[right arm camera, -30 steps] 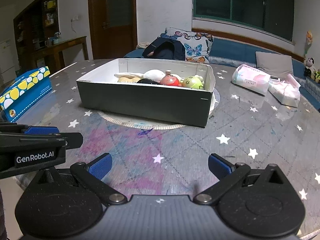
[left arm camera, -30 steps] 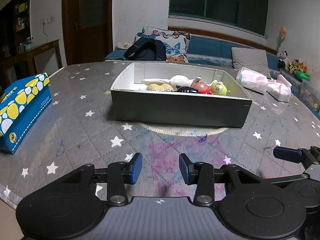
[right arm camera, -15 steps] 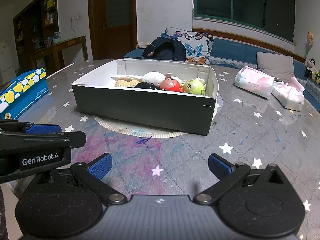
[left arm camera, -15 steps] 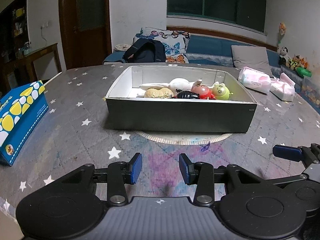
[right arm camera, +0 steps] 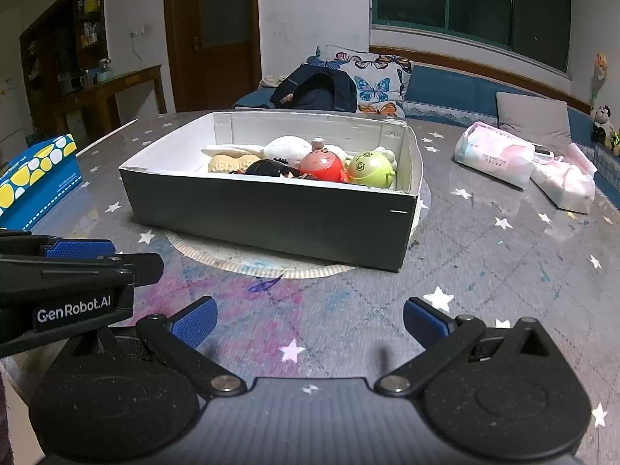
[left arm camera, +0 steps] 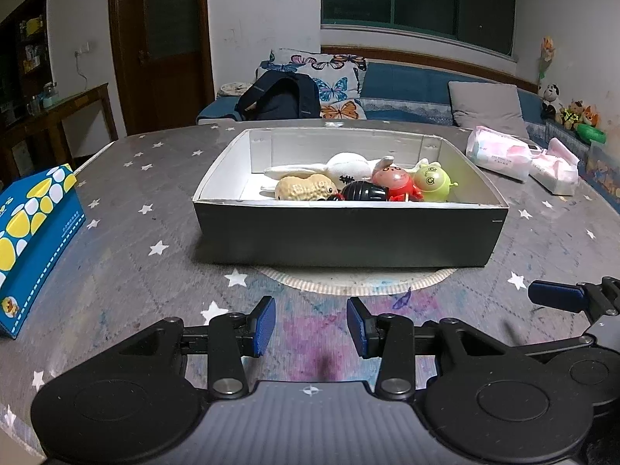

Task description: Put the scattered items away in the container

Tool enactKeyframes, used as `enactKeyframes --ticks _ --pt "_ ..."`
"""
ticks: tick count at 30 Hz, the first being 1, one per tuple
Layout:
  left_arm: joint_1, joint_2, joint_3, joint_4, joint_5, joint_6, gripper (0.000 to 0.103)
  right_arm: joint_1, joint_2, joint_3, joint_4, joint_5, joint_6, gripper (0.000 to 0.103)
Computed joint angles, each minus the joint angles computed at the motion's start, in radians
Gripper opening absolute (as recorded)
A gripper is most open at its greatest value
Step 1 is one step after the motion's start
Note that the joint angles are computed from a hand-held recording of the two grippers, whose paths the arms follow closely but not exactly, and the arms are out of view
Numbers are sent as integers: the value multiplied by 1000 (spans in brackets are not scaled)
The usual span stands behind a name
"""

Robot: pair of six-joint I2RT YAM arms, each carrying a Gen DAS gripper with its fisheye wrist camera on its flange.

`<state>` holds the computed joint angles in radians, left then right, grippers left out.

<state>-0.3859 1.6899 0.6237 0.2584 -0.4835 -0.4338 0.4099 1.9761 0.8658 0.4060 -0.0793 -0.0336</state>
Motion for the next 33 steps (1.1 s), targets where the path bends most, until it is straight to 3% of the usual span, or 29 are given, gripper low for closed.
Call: enactKeyframes --ticks 33 --pt "80 136 172 -27 54 82 43 -22 150 253 -148 -6 15 103"
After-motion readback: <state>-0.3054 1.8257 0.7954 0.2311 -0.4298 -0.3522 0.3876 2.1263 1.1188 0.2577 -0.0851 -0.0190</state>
